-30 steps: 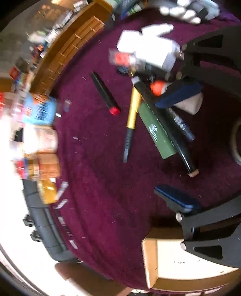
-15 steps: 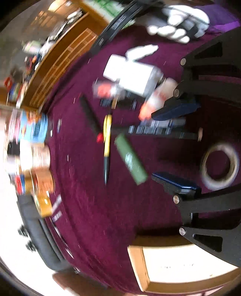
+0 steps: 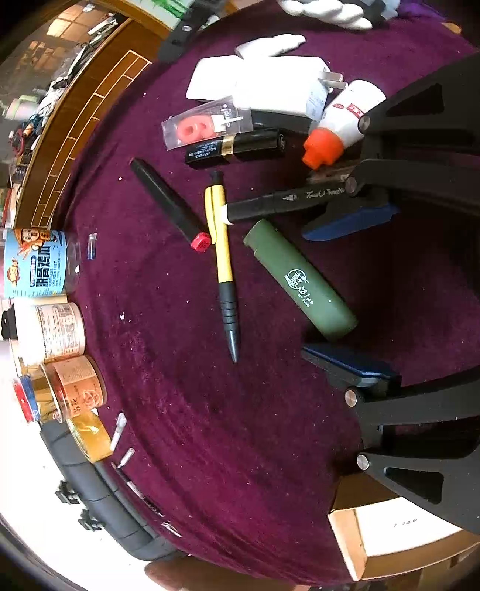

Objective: Organize rigid objects
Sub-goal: 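Grasp the green lighter with the left gripper and lift it, then carry the green lighter into the tray with the left gripper while the right gripper places the black tape roll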

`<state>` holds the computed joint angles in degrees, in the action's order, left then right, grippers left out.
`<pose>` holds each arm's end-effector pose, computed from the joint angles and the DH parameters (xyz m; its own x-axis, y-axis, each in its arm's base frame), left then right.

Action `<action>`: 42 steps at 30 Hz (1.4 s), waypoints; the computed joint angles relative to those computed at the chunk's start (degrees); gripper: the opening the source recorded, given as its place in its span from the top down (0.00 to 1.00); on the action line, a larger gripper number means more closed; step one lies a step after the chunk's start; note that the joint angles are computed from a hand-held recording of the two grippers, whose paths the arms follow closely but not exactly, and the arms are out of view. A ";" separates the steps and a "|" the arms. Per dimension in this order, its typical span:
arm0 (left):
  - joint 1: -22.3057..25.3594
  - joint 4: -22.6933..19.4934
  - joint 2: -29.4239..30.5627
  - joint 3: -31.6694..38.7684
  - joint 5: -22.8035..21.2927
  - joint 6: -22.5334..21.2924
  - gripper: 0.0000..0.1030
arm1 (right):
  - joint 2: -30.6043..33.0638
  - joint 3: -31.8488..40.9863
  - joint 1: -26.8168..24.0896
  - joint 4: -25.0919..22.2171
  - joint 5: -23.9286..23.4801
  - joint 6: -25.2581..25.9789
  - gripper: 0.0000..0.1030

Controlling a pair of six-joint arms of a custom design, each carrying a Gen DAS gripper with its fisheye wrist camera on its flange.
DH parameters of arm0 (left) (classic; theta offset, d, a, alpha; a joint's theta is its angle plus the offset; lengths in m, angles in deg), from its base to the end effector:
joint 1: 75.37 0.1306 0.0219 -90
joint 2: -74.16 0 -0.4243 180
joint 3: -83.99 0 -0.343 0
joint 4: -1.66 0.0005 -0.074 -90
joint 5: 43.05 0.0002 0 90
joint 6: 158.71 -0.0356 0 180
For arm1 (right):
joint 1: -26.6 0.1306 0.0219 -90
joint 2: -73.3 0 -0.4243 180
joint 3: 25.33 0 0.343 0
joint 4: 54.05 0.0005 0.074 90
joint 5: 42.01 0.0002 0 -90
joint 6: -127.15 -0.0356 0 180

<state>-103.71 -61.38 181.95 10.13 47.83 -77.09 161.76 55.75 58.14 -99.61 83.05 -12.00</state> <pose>0.4757 -0.2578 0.4256 -0.7171 0.5524 -0.4250 0.5913 0.8050 0.0486 0.3627 0.1980 0.4283 -0.5456 0.3916 -0.7409 0.4274 0.8905 0.1560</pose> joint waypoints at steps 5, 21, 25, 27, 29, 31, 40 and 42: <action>-0.47 -2.23 -2.12 -1.06 3.25 -0.37 0.83 | -0.06 -0.21 -0.47 -0.14 -1.57 -0.76 0.04; -1.60 4.12 -0.32 -1.09 2.09 5.07 0.80 | 0.48 0.24 -0.19 0.34 -2.00 -0.06 0.04; -2.68 4.33 -0.82 -1.54 -0.34 5.60 0.84 | 0.19 0.04 0.00 0.80 -1.51 0.12 0.04; -3.36 4.93 -1.34 -2.18 -1.86 5.99 0.84 | 0.24 0.12 0.13 0.64 -1.01 0.11 0.04; -3.51 5.60 -2.23 -2.89 -1.60 6.82 0.84 | 0.30 0.14 0.15 0.68 -1.12 0.20 0.04; -3.22 6.56 -3.90 -3.72 -0.75 7.47 0.84 | 0.24 0.10 0.07 0.67 -1.36 0.26 0.04; 0.69 10.57 -19.13 -11.51 4.17 13.27 0.84 | 0.46 0.18 0.28 0.84 -0.39 1.18 0.04; 1.86 12.15 -22.95 -14.50 3.92 14.54 0.84 | 0.66 0.26 0.58 1.04 -0.37 2.00 0.04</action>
